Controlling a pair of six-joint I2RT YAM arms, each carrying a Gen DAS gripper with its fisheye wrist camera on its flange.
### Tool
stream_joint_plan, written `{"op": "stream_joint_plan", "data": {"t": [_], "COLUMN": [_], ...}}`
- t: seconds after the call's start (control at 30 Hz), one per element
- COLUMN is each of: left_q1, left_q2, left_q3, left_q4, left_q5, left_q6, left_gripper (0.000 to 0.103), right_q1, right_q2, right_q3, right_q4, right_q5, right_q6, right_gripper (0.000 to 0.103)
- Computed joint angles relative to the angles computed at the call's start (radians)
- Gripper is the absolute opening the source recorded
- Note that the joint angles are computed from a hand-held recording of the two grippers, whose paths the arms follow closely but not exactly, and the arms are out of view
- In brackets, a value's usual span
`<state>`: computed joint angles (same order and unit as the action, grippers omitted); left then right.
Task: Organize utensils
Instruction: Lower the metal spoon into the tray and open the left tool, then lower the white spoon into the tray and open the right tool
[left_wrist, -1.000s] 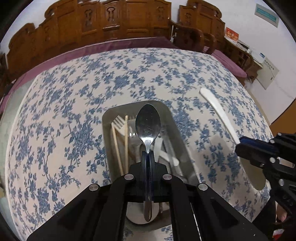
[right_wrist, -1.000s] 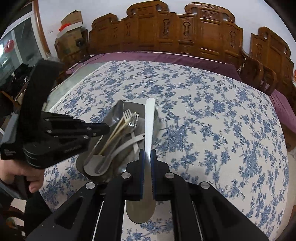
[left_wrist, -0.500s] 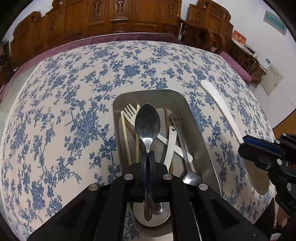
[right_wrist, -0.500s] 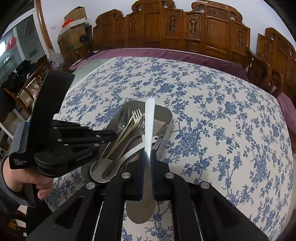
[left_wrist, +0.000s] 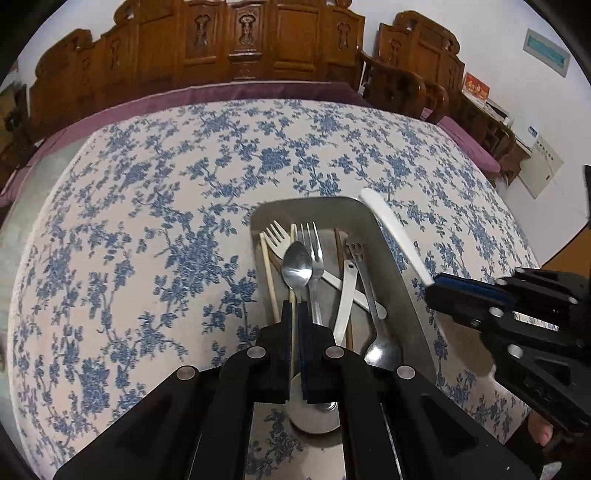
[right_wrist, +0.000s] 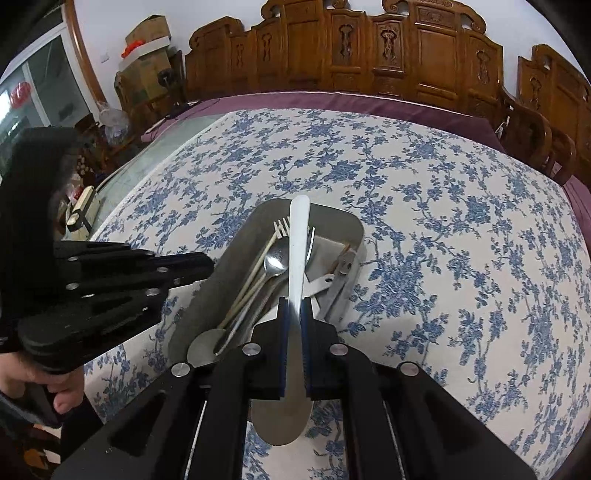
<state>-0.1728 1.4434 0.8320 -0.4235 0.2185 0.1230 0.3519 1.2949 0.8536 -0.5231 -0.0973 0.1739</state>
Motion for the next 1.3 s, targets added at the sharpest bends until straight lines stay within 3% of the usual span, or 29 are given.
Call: {"op": "stream_joint_plan", "data": {"t": [0.33, 0.77, 1.13, 1.17, 1.23, 1.3], "left_q1": [0.081, 0.117, 0.117, 0.115, 0.114, 0.11], "left_q2": [-0.074, -0.101, -0.121, -0.123, -0.125, -0.124], "left_q3": [-0.011, -0.014, -0.019, -0.02, -0.022, -0.019], "left_q4": [-0.035, -0.051, -0.054, -0.053, -0.052, -0.053], "left_q5": [0.026, 0.043, 0.04, 0.038, 0.036, 0.033], "left_q6": [0.053, 0.068, 0.06, 0.059, 0.058, 0.053], "left_gripper": [0.002, 0.002, 0.002, 0.002, 0.002, 0.002], "right_q1": [0.013, 0.021, 0.023, 0.023, 0.019, 0.017], "right_q2": [0.117, 0.268, 0.201, 0.182, 0.125, 0.073], "right_q3": [0.02, 0.054, -0.002, -0.013, -0.044, -0.067], "right_q4": [0.097, 0.167, 0.197, 0.196, 0.199, 0.195], "right_q5": [-0.074, -0.039, -0.032, -0.024, -0.008, 0.022], "right_q6": [0.057, 0.098, 0.08, 0.08, 0.085, 0.091], "right_gripper": [0.008, 0.011, 0.012, 0.014, 0.032, 0.059]}}
